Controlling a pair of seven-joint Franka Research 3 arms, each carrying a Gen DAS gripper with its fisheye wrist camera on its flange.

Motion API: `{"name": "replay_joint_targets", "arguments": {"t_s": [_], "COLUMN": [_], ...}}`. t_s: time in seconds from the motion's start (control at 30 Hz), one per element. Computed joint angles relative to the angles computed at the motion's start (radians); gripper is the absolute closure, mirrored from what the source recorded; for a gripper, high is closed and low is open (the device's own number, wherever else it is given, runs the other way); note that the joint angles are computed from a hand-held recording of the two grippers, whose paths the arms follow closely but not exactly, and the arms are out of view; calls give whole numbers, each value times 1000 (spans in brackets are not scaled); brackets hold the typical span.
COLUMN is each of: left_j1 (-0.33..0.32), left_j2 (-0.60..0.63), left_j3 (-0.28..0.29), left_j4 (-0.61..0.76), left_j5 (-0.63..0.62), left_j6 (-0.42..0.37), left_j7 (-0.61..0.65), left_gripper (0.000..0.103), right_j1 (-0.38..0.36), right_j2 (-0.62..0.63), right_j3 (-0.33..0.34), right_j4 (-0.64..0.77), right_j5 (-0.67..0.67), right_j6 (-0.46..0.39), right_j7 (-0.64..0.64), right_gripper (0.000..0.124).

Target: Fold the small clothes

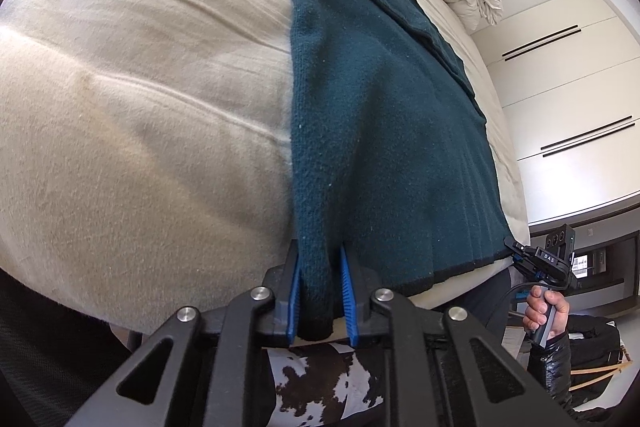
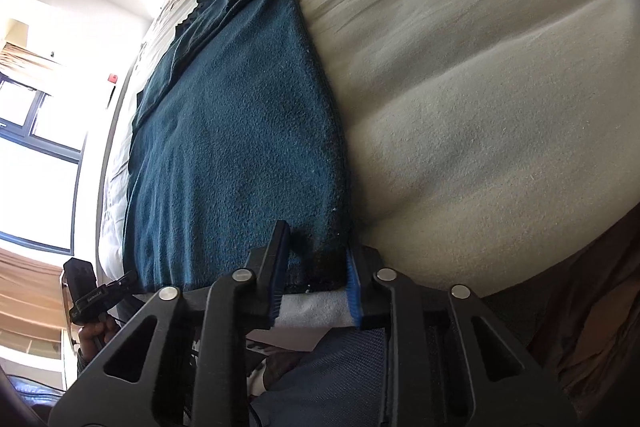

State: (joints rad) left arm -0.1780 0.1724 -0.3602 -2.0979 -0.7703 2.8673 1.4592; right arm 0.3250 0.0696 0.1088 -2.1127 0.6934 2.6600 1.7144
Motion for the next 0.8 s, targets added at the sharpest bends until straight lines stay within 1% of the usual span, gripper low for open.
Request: {"name": "replay_joint_targets", "arguments": {"t_s": [0.03, 0.07, 0.1, 0.13, 0.2, 0.33, 0.4, 0.6, 0.63, 0.7, 0.8], "left_j1": [0, -3, -7, -6, -2, -10, -8, -10, -8, -5, 0], "left_j2": [-1, -3, -4, -7, -13, -25, -30, -48, -50, -54, -67], "left_j3": [0, 5, 10, 13, 11, 19, 17, 12, 9, 3, -4], "left_j4": [-1, -4, -5, -9, -14, -18, -19, -37, -38, -36, -23], "left_j5": [1, 14, 33, 41, 39, 75, 64, -31, -62, -137, -317], "left_j6": [-1, 0, -1, -4, -7, -10, -8, 21, 25, 33, 38], "left_j7": [1, -9, -27, -35, -28, -29, -15, 55, 76, 133, 274], "left_gripper": [84, 86, 89, 95, 96, 96, 97, 97, 97, 97, 97], "right_j1": [0, 0, 0, 0, 2, 10, 15, 29, 32, 36, 42], "right_j2": [1, 1, -1, -3, -6, -17, -24, -63, -66, -72, -79], "right_j3": [-1, -1, -1, 0, 2, 3, 5, 8, 8, 9, 9], "right_j4": [1, -1, -5, -9, -17, -29, -35, -69, -71, -72, -66], "right_j5": [-4, -7, 1, 7, 14, -12, -24, -30, -31, -32, -15], "right_j6": [-3, -3, 3, 9, 21, 34, 38, 56, 59, 65, 84], "right_j7": [3, 6, 5, 5, 3, 22, 28, 27, 27, 29, 22], "right_gripper": [114, 114, 116, 116, 117, 118, 119, 119, 119, 119, 119]}}
